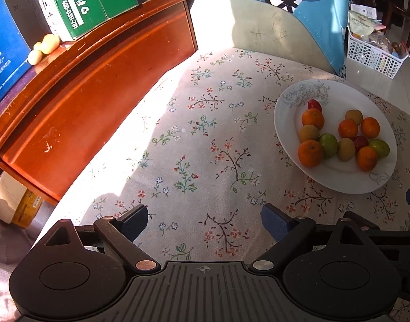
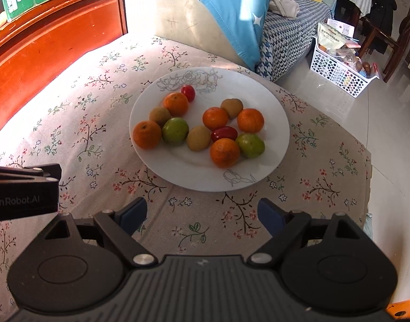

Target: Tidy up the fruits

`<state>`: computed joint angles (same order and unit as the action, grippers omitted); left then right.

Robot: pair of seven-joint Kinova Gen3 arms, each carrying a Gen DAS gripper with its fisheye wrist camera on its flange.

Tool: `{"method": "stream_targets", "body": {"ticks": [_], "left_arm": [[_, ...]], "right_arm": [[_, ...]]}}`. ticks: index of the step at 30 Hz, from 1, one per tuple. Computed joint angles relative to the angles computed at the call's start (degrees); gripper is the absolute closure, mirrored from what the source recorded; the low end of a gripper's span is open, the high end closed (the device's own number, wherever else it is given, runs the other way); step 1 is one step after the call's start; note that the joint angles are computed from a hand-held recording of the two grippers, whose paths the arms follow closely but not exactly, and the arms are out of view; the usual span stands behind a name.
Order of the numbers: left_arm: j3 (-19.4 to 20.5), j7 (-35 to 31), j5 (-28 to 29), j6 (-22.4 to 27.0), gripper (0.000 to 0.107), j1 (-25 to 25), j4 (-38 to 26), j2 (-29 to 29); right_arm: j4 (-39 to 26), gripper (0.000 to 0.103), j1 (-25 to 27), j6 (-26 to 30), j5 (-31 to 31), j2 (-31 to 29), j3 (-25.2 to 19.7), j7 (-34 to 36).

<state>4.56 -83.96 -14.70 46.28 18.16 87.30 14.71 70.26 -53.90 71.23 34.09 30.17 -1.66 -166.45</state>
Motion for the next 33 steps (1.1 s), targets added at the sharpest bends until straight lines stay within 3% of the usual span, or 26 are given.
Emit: {"method": "stream_targets", "body": {"ticks": [6, 14, 17, 21, 27, 33], "left_arm": [[0.3, -2.7, 2.5, -1.1, 0.014, -2.2, 1.9, -2.0], [0.5, -6.2, 5.8, -2.7, 0.014, -5.0, 4.8, -4.8], [0.5, -7.7, 7.7, -3.1, 0.014, -6.3, 5.9, -5.8], [0.5, -8.7, 9.0, -3.3, 0.014, -7.2, 7.1, -6.6], [0.4, -9.3, 9.6, -3.3, 0.014, -7.9, 7.9, -6.9], [0.4, -9.3, 9.6, -3.2, 0.014, -8.1, 7.9, -6.6]], "right_arm": [[1.5, 0.014, -1.0, -3.3, 0.3, -0.1, -1.1, 1.9], [8.5, 0.014, -1.8, -14.7, 0.1, -2.4, -2.4, 0.8], [11.8, 0.014, -3.0, -19.6, 1.5, -3.1, -1.5, -2.9], [12.3, 0.013, -6.5, -18.7, 5.9, -1.6, -0.1, -6.0], [13.9, 0.001, -9.8, -18.8, 12.6, -0.2, 1.2, -12.0], [15.9, 0.001, -11.2, -20.4, 19.7, 0.9, 1.8, -17.5]]}}
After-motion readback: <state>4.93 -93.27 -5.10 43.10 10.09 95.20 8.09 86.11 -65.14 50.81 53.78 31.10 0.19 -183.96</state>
